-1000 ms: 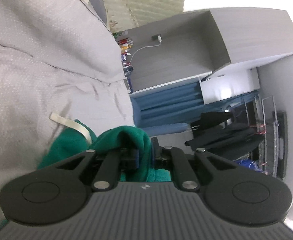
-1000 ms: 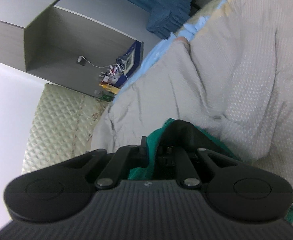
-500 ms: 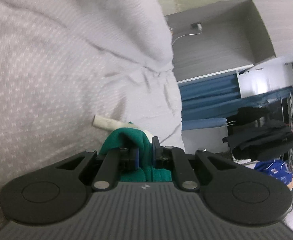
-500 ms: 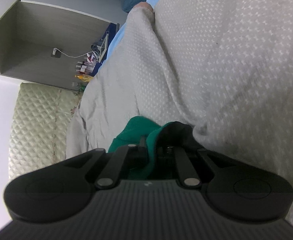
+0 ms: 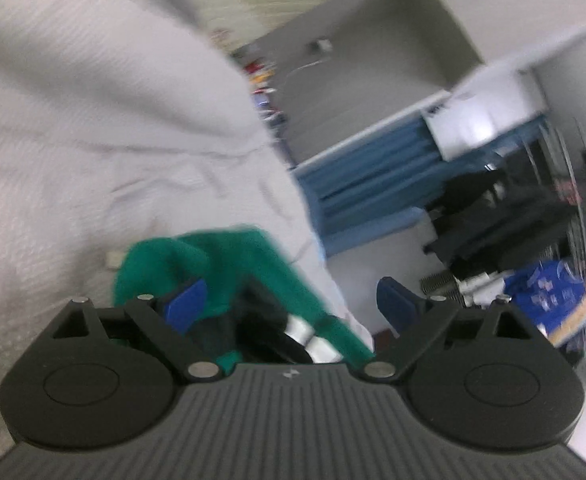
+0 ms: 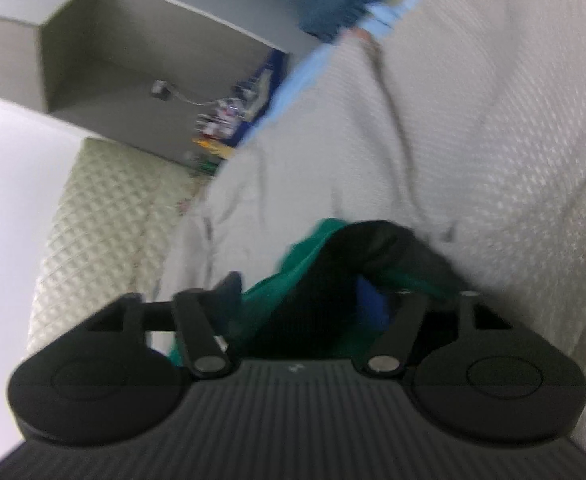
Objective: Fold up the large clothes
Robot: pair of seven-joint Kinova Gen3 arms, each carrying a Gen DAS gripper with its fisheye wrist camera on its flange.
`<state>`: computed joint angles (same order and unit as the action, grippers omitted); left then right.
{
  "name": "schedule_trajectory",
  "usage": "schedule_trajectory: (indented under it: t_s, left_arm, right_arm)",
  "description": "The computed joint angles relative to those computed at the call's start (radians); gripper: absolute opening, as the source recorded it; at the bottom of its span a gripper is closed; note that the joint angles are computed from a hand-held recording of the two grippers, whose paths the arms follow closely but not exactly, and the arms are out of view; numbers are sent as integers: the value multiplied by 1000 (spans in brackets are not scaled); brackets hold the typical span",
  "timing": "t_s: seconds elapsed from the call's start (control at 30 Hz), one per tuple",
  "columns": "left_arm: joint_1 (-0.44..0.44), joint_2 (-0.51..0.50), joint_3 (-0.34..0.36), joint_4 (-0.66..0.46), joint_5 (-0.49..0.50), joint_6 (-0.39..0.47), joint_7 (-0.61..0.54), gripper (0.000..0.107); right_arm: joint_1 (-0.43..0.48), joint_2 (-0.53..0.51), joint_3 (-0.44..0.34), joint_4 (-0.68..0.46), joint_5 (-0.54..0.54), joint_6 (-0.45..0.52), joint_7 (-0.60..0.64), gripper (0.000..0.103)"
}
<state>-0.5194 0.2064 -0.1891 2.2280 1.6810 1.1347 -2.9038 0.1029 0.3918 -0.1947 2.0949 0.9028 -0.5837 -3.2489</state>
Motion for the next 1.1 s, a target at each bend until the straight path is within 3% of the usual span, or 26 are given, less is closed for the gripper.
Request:
schedule_trajectory:
  t_s: [0.1,0.2,0.27,0.4,0.47,0.6,0.7,0.8,0.87,0.93,1.03,1.1]
  left_arm:
    - [31,-121,-7,36,-25,-59,-88,94]
    - [46,-204,-2,69,-79,-57,-141,94]
    - [59,-263,12,103,-99,-81,-181,94]
    - [113,-295,21,123,-138,-102,-210,94]
    - [144,-311,45,129,-148,-163,-216,93]
    - [227,-315,62,129,-191,-283,-187,93]
    - [236,-323,149,135,-197,-405,-192,92]
    - [300,-314,129,137,-182,-459,-205,92]
    - [311,-312,123,140,-175,-464,-213,92]
    - [312,-314,111,137,-187,-456,-206,92]
    - [311,-317,101,140,-186,-446,-212,92]
    - [306,-317,94,149,-165,-429,-237,92]
  right_arm:
    - [-96,-97,69,50,-99,31,122,69]
    - [-221,-196,153,78,-177,92,244,70]
    - [-232,-223,132,83,-219,106,325,69]
    - [-151,-211,-45,51,-262,159,488,70]
    - [-116,-193,-138,17,-281,229,547,70]
    - [-7,-118,-323,-63,-213,338,516,70]
    - [82,-57,-462,-118,-171,430,492,70]
    - [153,9,-601,-193,-247,552,597,70]
    - [159,50,-649,-247,-301,634,678,70]
    - [101,76,-624,-306,-345,715,760,70]
    - [-38,103,-509,-398,-461,837,882,68]
    - [-130,107,-422,-453,-534,918,963,56]
